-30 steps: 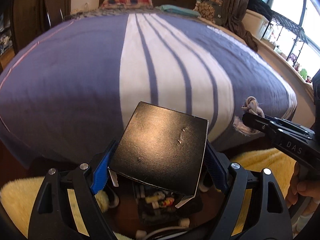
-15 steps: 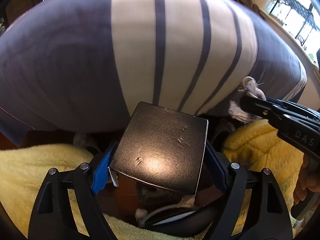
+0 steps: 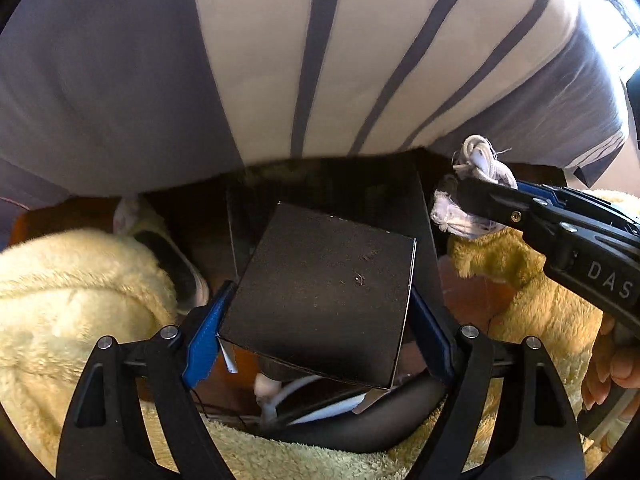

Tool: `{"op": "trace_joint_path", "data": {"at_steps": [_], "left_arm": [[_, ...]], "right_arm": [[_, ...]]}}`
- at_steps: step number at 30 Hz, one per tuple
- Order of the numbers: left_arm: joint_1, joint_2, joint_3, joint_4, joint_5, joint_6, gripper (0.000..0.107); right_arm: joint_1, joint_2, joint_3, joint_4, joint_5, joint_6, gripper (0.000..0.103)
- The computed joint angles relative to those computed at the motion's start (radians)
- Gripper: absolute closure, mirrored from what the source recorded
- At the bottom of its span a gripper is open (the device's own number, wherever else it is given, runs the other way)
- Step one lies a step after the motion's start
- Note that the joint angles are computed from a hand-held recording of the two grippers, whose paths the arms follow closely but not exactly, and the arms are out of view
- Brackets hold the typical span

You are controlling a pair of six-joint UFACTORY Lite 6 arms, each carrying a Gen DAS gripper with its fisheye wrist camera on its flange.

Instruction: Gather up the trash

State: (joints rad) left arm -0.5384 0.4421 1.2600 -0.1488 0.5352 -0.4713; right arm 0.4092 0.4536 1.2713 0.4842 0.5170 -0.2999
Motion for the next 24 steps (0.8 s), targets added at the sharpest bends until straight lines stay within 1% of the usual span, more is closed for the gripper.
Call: {"op": "trace_joint_path", "data": {"at_steps": [2,8,9,10,11,14,16,18,20,21,23,24], "left_arm": [[0.013,0.011,-0.002,-0.059,-0.002,0.055,0.029],[0.03,0.04,0.008,-0.136,-0.002,0.125,0.029],[0.032,0.043,0.01,-0.14,0.0,0.128,0.028],[0.034,0.046,0.01,-0.145,-0.002,0.135,0.028],[0.036,0.045,0.01,-0.145,-0.001,0.134,0.025],[0.032,0.038,0.006,-0.121,-0.007,0.114,0.016],[0.027,0.033,0.007,-0.1,-0.005,0.094,0.012],[0.023,0.026,0.01,-0.086,-0.001,0.081,0.012],[0.022,0.02,0.008,-0.067,-0.004,0.065,0.012],[0.018,0.013,0.01,-0.048,-0.003,0.046,0.012],[0.011,0.0,0.014,-0.016,0.0,0.013,0.012],[0.007,-0.01,0.016,0.004,0.002,-0.006,0.012]], "right_arm": [[0.001,0.026,0.014,0.007,0.013,-0.001,0.077],[-0.011,0.101,0.084,0.031,0.054,-0.02,0.075],[-0.013,0.106,0.088,0.03,0.056,-0.018,0.073],[-0.013,0.11,0.093,0.033,0.059,-0.017,0.065],[-0.01,0.115,0.101,0.031,0.061,-0.009,0.057],[-0.017,0.118,0.104,0.043,0.061,-0.015,0.055],[-0.024,0.118,0.107,0.045,0.063,-0.017,0.054],[-0.026,0.108,0.107,0.038,0.061,-0.008,0.051],[-0.025,0.1,0.102,0.028,0.053,0.0,0.041],[-0.024,0.089,0.097,0.014,0.046,0.012,0.038],[-0.017,0.071,0.099,-0.021,0.042,0.05,0.029],[-0.014,0.061,0.096,-0.039,0.038,0.067,0.026]]}}
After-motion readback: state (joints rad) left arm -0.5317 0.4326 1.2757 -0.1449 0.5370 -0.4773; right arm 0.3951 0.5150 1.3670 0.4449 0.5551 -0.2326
